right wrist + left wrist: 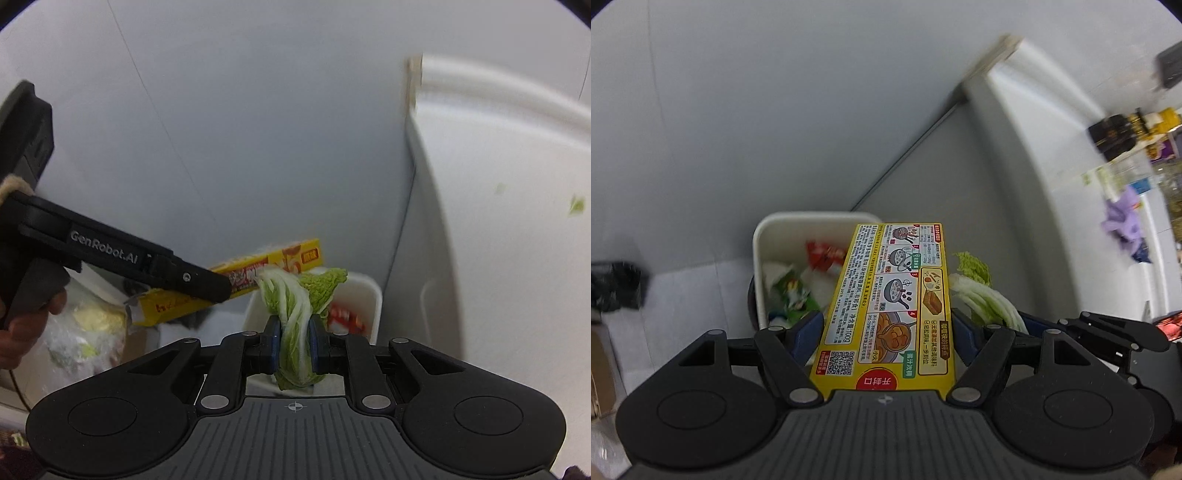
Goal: Collect trash
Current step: 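Carry the yellow box and cabbage leaf over the white bin, then open the left tool to drop the yellow box while the right tool drops the cabbage leaf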
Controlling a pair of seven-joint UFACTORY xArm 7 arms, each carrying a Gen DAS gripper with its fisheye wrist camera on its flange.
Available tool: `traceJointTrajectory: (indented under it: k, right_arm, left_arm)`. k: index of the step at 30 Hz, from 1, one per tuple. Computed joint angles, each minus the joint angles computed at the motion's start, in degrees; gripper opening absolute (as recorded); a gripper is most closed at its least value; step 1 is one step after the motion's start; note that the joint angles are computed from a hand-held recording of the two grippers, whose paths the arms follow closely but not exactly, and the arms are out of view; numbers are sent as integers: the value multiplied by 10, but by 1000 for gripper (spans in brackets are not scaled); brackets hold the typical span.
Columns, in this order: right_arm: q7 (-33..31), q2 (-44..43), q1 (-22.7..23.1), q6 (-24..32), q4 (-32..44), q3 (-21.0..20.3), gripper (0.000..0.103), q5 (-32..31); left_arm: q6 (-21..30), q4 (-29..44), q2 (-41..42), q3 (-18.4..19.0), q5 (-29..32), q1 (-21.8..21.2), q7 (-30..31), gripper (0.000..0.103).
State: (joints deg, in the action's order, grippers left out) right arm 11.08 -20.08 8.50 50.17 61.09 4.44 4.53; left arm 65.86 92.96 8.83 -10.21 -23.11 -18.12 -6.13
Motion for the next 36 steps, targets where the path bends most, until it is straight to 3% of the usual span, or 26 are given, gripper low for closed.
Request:
traceJointTrajectory:
  k: [6, 17, 24, 28, 30, 36]
  right_arm:
    - [25, 52, 1, 0, -4, 17, 14, -32]
    - [96, 152, -2, -55, -9, 7, 14, -65]
    - [125, 169, -2, -62, -17, 3, 16, -73]
    - [132, 185, 0, -73, -10, 2, 21, -72]
    - [126, 183, -2, -78, -19, -1, 24, -60]
    - [140, 181, 1, -83, -20, 1, 53, -64]
  left_arm:
    - [9, -5, 41, 1, 7, 1, 3, 69]
    - [30, 99, 173, -5, 48, -6, 3, 69]
    - [41, 131, 200, -10, 67, -19, 19, 70]
    - [54, 148, 207, -10, 74, -25, 26, 70]
    - [57, 153, 208, -8, 79, -27, 30, 76]
    - [63, 163, 208, -6, 82, -27, 32, 84]
